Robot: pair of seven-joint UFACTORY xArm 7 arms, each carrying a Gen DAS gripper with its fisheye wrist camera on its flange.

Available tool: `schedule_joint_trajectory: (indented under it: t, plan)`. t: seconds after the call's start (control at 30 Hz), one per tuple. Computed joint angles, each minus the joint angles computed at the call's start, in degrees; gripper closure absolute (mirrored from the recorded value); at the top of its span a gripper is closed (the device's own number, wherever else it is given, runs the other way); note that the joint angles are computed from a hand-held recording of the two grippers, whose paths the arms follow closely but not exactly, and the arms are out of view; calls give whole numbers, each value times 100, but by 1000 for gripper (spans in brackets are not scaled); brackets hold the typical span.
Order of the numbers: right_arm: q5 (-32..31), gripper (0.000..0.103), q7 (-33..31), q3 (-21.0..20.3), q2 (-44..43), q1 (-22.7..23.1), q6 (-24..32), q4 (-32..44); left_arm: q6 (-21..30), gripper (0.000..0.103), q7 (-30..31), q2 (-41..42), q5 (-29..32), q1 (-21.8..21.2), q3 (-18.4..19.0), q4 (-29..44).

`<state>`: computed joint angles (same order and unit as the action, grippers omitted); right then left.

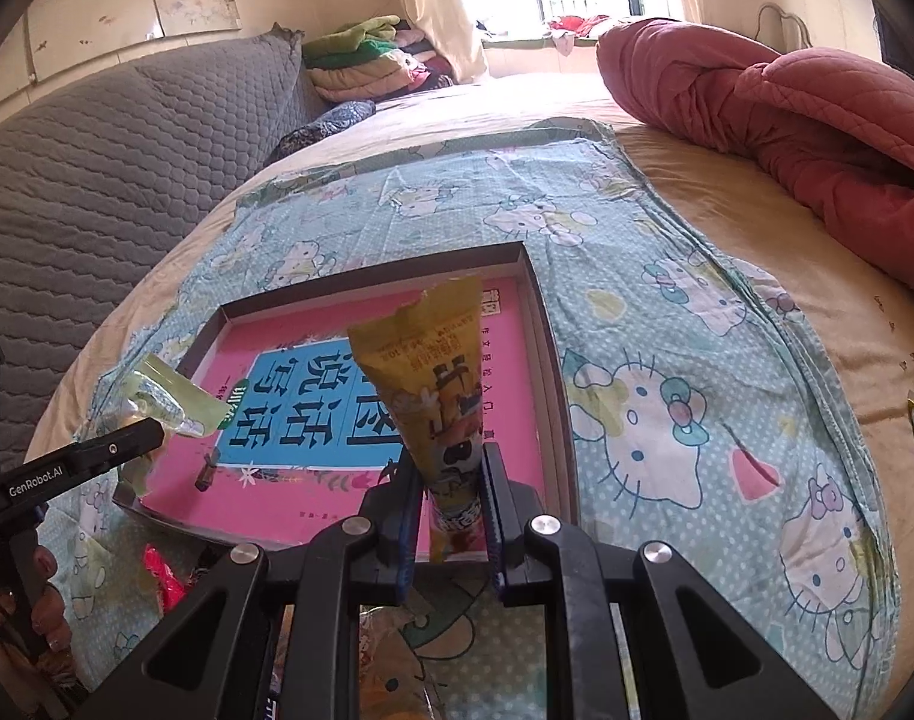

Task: Organize snacks
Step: 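Carry the cake with the left tool while the right tool carries the snack bar into the tray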

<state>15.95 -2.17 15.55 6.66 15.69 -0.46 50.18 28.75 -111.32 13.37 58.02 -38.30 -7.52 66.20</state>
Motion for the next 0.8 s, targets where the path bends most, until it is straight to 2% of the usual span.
schedule_joint_trajectory:
  t: [0.1,0.37,0.53,0.8]
  plan:
    - [-421,84,369,-299,69,244,67,52,-1,69,152,98,-92,2,-4,66]
    - [-928,83,851,-432,398,368,210,379,-212,69,206,128,-175,-18,79,-3]
    - [-1308,83,1237,-662,558,555,366,565,-292,69,265,171,-256,-21,105,-3]
    - [-1399,83,1430,-622,611,433,566,625,-259,69,492,241,-456,-69,136,55]
